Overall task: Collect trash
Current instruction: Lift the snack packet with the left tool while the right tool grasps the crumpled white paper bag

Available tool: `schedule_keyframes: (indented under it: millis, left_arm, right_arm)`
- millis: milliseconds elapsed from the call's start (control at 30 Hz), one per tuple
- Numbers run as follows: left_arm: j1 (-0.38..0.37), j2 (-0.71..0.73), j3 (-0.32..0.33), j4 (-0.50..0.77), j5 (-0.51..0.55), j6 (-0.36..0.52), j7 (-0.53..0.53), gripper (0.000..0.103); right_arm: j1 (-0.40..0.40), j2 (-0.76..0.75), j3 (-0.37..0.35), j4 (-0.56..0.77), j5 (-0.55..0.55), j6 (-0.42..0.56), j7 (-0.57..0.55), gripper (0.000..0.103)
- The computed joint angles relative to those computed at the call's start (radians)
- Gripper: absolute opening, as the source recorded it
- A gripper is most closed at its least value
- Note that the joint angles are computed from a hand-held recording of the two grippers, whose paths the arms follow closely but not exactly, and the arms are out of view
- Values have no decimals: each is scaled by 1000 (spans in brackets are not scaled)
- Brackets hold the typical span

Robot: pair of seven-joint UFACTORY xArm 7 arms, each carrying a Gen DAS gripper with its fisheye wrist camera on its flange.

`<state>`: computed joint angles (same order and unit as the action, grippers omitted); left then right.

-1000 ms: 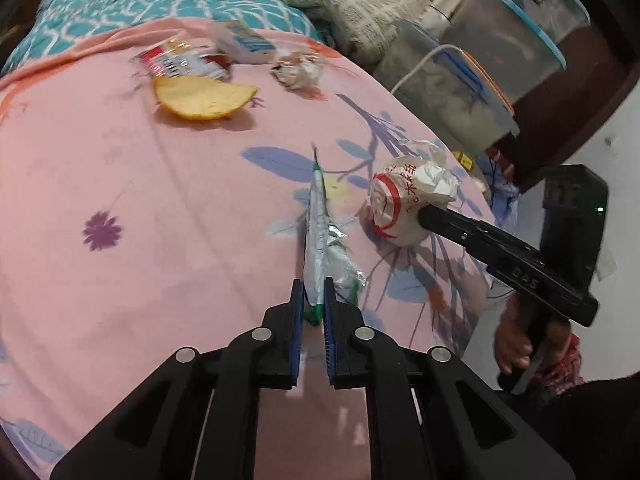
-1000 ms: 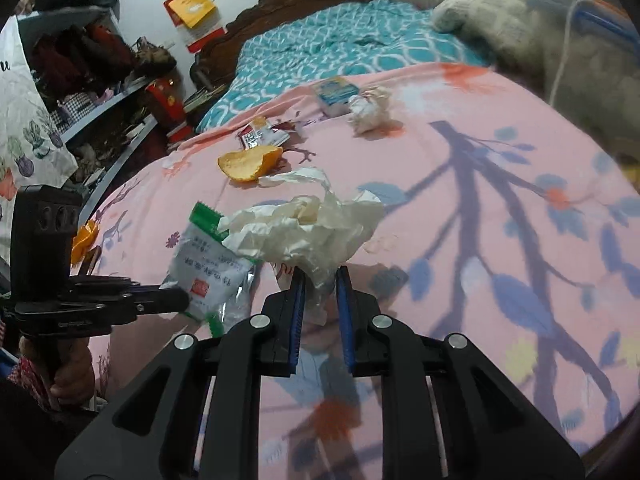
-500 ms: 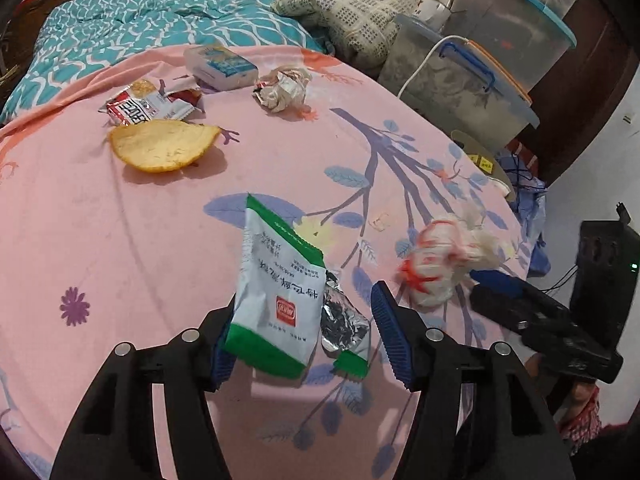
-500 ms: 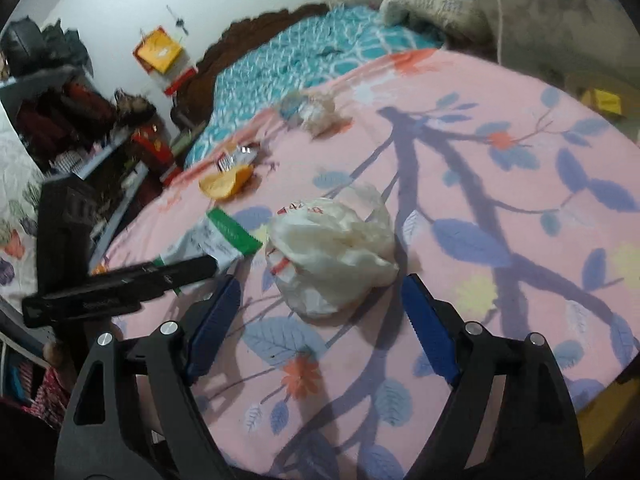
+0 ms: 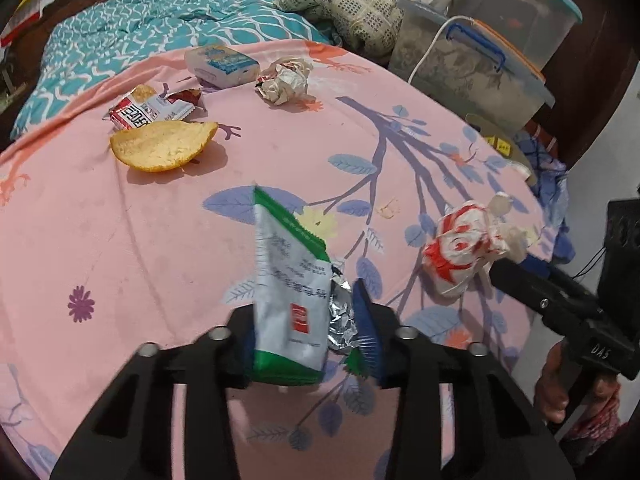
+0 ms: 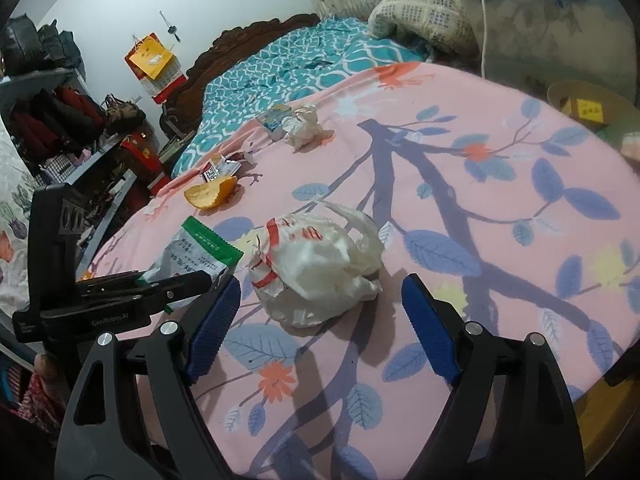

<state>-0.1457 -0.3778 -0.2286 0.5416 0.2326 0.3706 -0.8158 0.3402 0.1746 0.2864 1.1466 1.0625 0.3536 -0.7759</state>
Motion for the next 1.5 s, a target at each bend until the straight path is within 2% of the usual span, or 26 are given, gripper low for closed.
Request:
schedule_keyframes:
  millis: [33,200,567,867,1267,1500]
  left_arm:
    - [0,7,-3,6,3,10,1,25]
    - [6,25,-16,18,32,33,-18,18]
    - [9,34,-43,46,135,102,-109,17]
    - [-6,38,-38,55,172,125,-141,17]
    - [-14,43,-33,60,190,132,-155,17]
    - [-20,47,-24,63,181,130,-148,12]
  right_arm:
    - [5,0,0,-2,-11,-11,4,83]
    - [23,1,4,-9,-88,-60,35,83]
    - [21,19,21,-12,-227,-77,134,81]
    - [4,25,35,-12,-250,-66,154,72]
    - [20,9,37,-40,-314,-108,144,43]
    - [15,-6,42,-56,-308,-137,137,40]
